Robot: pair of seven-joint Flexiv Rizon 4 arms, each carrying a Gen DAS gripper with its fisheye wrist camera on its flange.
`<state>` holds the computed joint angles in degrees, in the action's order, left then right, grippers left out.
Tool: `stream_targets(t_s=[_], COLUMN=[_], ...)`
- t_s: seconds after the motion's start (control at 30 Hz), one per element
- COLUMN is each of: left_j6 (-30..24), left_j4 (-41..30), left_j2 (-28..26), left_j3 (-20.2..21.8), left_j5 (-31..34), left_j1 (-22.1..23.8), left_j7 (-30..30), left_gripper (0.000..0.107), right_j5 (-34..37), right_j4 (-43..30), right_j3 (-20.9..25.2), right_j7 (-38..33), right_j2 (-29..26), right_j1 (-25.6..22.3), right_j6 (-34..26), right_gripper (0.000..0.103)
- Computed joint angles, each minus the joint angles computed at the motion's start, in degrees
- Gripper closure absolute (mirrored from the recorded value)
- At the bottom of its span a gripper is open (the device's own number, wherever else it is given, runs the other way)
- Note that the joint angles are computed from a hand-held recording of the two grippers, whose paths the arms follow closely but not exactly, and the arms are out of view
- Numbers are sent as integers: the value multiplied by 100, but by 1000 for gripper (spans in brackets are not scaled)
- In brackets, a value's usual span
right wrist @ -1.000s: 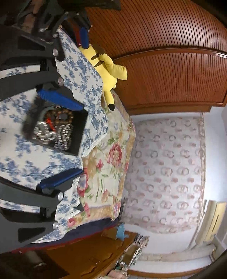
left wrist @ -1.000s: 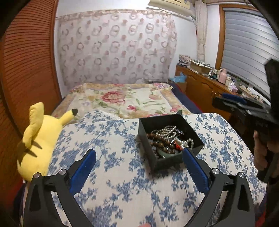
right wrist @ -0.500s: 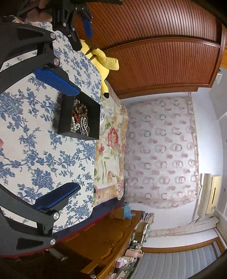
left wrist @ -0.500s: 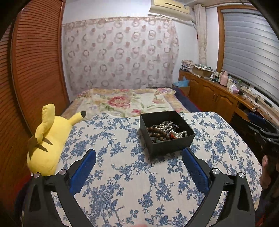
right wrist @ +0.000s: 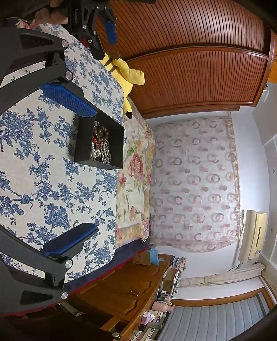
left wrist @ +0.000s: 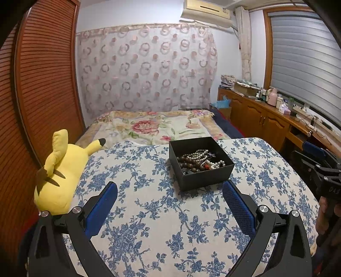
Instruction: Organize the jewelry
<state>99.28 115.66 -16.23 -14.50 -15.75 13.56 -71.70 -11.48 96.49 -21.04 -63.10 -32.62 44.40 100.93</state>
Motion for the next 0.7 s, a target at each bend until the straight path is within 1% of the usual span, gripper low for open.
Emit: stream_targets(t_s=[0.3, 0.5, 0.63, 0.7], left_j6=[42, 93, 100, 116], left_j4=[22, 102, 116, 142], left_j2=[24, 122, 136, 151], left_j3=[95, -80, -79, -150], left_j5=[34, 57, 86, 93], left_j1=[-87, 81, 89, 154], left_j7=[-65, -84, -118, -127], left_gripper=[12, 12, 12, 12], right_j5=[62, 84, 79, 77], right_j4=[57, 54, 53, 53], right_j3=[-178, -276, -273, -274], right_j7=[34, 56, 71, 78], right_j2=[2, -13, -16, -22], right_j1=[159, 236, 231, 231], right_j6=[4, -19, -17, -16], right_gripper=[2, 2, 2, 2])
